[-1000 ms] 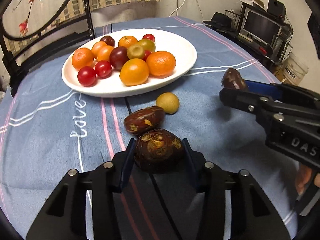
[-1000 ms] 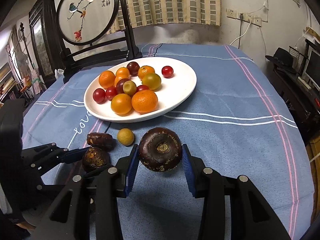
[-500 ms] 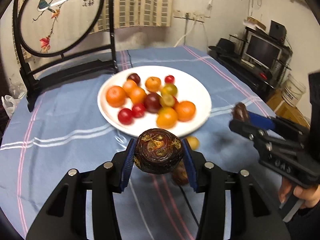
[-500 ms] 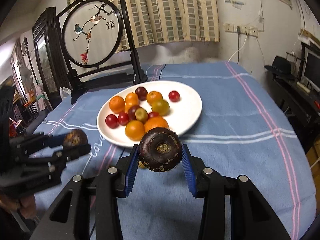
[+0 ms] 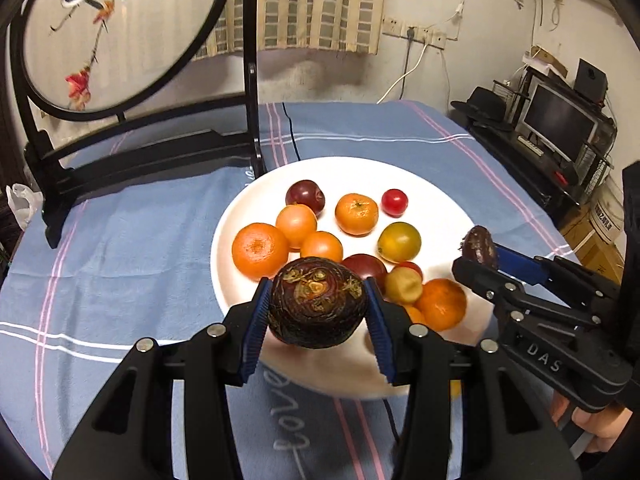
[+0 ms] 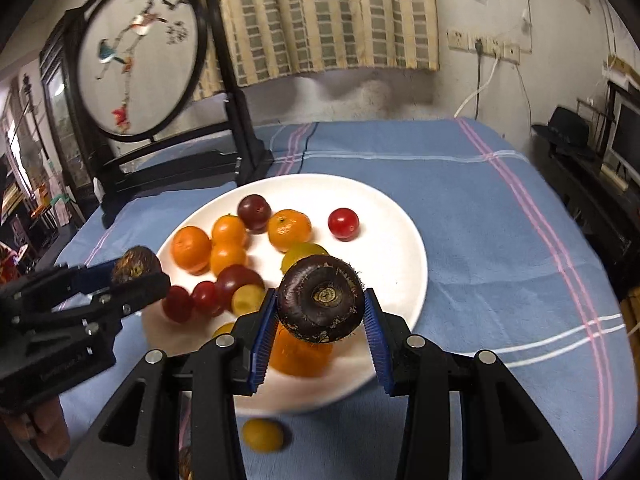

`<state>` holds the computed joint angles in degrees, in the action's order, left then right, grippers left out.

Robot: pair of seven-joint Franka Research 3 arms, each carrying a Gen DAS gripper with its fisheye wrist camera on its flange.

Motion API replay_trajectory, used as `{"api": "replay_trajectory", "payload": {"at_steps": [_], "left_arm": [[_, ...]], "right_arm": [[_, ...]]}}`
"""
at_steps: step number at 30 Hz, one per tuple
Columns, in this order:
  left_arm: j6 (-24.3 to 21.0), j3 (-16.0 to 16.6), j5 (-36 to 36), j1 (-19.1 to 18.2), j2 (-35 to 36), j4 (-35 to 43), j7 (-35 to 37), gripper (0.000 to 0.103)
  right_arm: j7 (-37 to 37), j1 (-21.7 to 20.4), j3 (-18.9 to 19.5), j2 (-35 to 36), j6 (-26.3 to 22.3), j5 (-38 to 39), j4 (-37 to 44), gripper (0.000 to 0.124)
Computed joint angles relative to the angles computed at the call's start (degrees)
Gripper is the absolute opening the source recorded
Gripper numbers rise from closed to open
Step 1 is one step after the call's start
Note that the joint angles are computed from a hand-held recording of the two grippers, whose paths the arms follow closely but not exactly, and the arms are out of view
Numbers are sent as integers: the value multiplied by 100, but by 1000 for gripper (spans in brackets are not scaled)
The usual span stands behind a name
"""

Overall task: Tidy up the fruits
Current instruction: 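Place brown fruit and date on the plate and open both tools, then grasp the last brown fruit with the left tool while the right grasps a yellow fruit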

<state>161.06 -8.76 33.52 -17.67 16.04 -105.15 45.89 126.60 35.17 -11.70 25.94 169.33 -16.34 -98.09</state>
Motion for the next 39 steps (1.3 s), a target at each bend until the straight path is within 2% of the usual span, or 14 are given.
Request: {"api": "replay_trajectory", "payload": {"at_steps": [4, 6, 8, 14, 18, 21, 24, 26, 27, 28, 31, 33, 39], "left_arm": [[-13, -24, -194, 27, 228, 193, 44, 48], [118, 89, -100, -43, 227, 172, -192, 64], [246, 245, 141, -151, 161, 98, -548, 70], [336, 199, 360, -92, -192, -263, -815, 72], [509, 107, 491, -31, -570, -744, -1071, 76], [605, -53, 396, 47, -768, -1058, -982, 76], [745, -151, 400, 64, -967, -1402, -1037, 77], [791, -234, 351, 61, -1068, -1614, -1032, 77], [794, -265, 330, 61, -1089, -1669, -1009, 77], [783, -301, 323, 45, -1116, -1750, -1002, 77], [780, -419, 44, 46, -1122, -1890, -741, 77], [749, -483, -212, 40, -1076, -1930, -504, 77], [590, -476, -39, -146, -925, -1860, -444, 77]], "right_arm": [[63, -47, 4, 196, -65, 119, 197, 43], [35, -140, 96, 197, -35, 269, 163, 44], [-95, -311, 280, 133, 93, 518, 31, 44], [143, 159, -247, -375, 458, 271, -692, 44], [279, 305, -363, -784, 618, 35, -1240, 44], [454, 363, -376, -1062, 661, -174, -1625, 44], [656, 313, -286, -1280, 753, -379, -1973, 44], [1005, 427, -417, -1401, 797, -726, -2163, 49], [1322, 537, -562, -1459, 838, -987, -2262, 62], [1608, 613, -673, -1488, 865, -1215, -2309, 66], [2236, 689, -836, -1586, 833, -1770, -2434, 67], [2971, 926, -1163, -1633, 759, -2529, -2459, 67], [3425, 626, -939, -1677, 848, -3112, -2518, 67]]}}
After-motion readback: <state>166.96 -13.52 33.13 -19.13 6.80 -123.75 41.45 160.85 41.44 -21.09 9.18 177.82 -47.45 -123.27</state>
